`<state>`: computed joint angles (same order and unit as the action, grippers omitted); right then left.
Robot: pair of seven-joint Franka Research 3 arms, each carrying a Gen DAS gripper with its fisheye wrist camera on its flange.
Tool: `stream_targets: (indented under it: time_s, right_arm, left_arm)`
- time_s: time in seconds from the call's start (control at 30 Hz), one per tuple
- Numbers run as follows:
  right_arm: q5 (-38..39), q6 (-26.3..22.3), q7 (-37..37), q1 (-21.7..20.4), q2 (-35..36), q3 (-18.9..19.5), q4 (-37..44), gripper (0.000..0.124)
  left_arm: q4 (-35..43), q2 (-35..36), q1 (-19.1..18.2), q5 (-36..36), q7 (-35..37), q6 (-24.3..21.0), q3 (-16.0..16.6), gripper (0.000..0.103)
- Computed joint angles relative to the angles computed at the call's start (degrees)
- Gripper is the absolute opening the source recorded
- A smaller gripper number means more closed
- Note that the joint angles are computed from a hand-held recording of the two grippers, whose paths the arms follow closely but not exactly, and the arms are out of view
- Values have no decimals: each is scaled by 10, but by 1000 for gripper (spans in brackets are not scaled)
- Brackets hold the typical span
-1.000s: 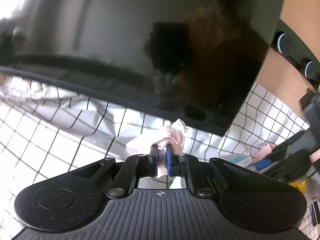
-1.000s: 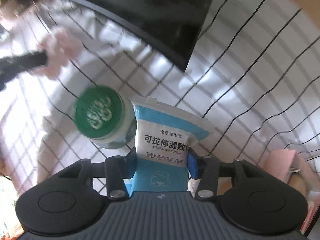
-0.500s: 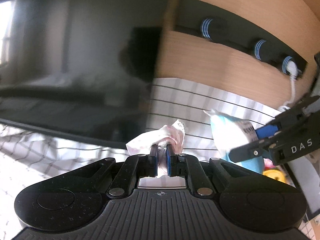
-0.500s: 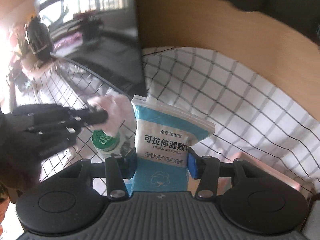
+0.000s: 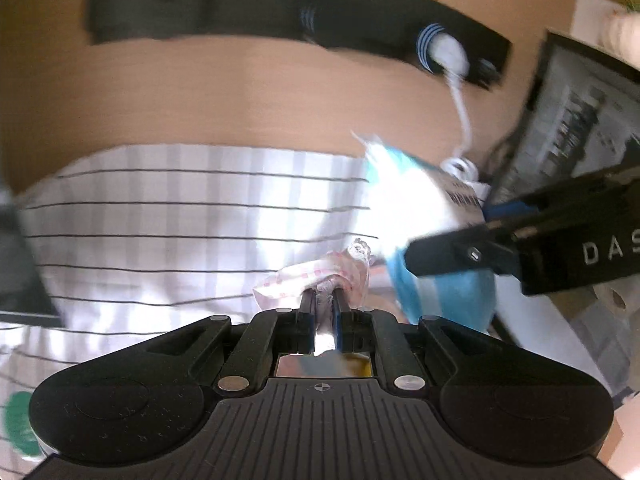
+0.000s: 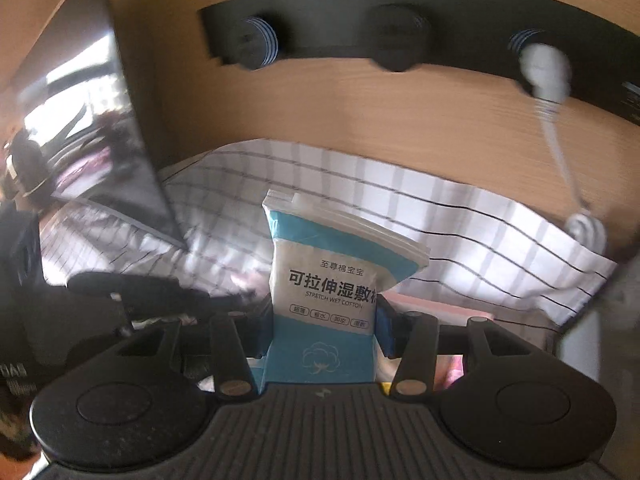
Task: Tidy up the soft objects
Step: 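Carry the cloth and wet-cotton pack over the pink box with both tools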
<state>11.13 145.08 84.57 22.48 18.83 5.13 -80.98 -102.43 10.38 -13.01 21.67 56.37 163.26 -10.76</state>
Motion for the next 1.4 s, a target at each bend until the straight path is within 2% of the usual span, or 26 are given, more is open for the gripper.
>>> stream_targets:
  time_s: [0.2,0.3,0.43,0.53,0.6,0.73,0.8,1.0,1.2,1.3,1.4]
  right_arm:
    - [-18,100,67,-9,-34,-27,-90,49]
    - [-10,118,93,-25,-29,-32,-106,49]
    - [-39,111,147,-26,-3,-48,-99,49]
    - [20,90,103,-57,25,-12,-79,49]
    - [50,65,79,-66,44,1,-62,49]
    - [82,14,77,-66,88,6,-11,49]
    - [80,3,100,-57,96,-3,-2,49]
    - [73,43,121,-34,81,-4,-13,49]
    - [-43,-49,203,25,155,-48,93,50]
    - [-81,-57,251,43,174,-66,120,51]
    - [-116,-72,289,57,181,-76,136,51]
  left_arm:
    - [77,74,-5,-67,64,-24,-36,10]
    - [122,118,-10,-98,94,-46,-47,11]
    - [158,160,-6,-137,131,-63,-58,13]
    - [207,192,-5,-165,143,-136,-59,15]
    - [205,192,3,-191,144,-143,-62,19]
    - [202,180,-21,-150,128,-172,-27,21]
    - [187,170,-21,-132,136,-168,-23,21]
    - [131,142,17,-173,191,-135,-45,21]
    - [74,111,57,-243,256,-77,-71,20]
    - [40,87,87,-298,309,-41,-94,20]
    - [10,63,144,-419,417,-21,-145,20]
